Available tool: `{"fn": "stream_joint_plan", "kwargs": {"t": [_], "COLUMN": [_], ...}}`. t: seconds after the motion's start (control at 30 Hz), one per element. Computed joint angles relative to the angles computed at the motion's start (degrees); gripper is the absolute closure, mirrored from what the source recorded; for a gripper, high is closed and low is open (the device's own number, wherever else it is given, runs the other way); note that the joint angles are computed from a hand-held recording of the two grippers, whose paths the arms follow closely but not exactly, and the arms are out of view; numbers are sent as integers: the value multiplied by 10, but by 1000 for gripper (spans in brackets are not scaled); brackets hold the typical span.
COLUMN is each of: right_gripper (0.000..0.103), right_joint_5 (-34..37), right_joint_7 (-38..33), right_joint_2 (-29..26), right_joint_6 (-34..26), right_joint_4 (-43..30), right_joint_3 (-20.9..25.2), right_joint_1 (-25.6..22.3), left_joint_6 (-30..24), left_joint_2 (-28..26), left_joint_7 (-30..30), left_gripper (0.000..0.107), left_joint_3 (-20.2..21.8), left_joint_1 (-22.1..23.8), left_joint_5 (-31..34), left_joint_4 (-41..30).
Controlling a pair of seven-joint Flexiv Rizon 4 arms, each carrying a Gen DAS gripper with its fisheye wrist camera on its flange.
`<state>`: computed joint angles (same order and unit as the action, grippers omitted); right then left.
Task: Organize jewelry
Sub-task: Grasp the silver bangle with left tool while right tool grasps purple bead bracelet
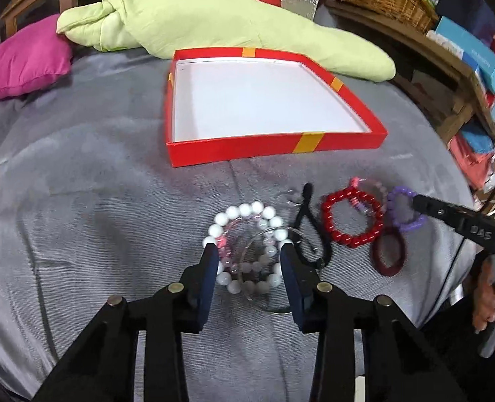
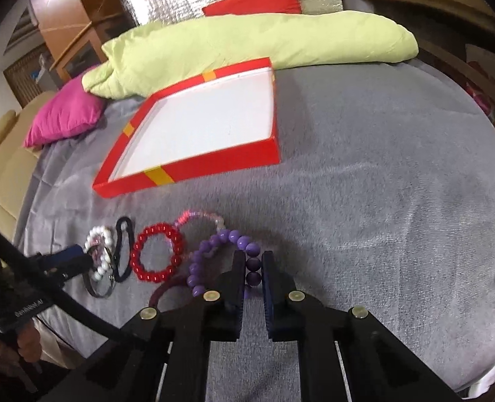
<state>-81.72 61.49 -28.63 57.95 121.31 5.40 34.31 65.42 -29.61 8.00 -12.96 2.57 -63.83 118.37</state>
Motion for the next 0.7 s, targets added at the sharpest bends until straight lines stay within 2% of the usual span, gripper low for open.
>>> {"fn": "stream_joint_plan", "kwargs": {"t": [0.07, 0.17, 0.33, 0.5, 0.6, 0.7], "right_gripper": [93, 93, 93, 93, 93, 93], "right_joint_5": [-4, -18, -30, -57, -58, -57], "right_joint_7": [9, 27, 40, 70, 72, 75], "right_joint_2": [-1, -6, -4, 5, 5, 7], "right_joint_6": [3, 15, 3, -4, -5, -11], "right_joint_4": [1, -1, -3, 3, 3, 5], "right_joint_3": [-1, -4, -3, 1, 5, 8], "right_joint_1": [-2, -7, -4, -11, -15, -16], "left_joint_6": [-18, -32, -25, 34, 69, 96], "left_joint_2": [10, 20, 18, 1, -1, -3], "left_joint_7": [22, 55, 73, 94, 138, 199], "left_gripper": [65, 37, 36, 36, 36, 36], "left_joint_3": [-7, -4, 10, 3, -12, -23], "left_joint_1": [8, 2, -22, -43, -47, -58], "left_joint_5": [-19, -42, -56, -65, -98, -157], "left_joint_4": [7, 16, 18, 21, 30, 31]}}
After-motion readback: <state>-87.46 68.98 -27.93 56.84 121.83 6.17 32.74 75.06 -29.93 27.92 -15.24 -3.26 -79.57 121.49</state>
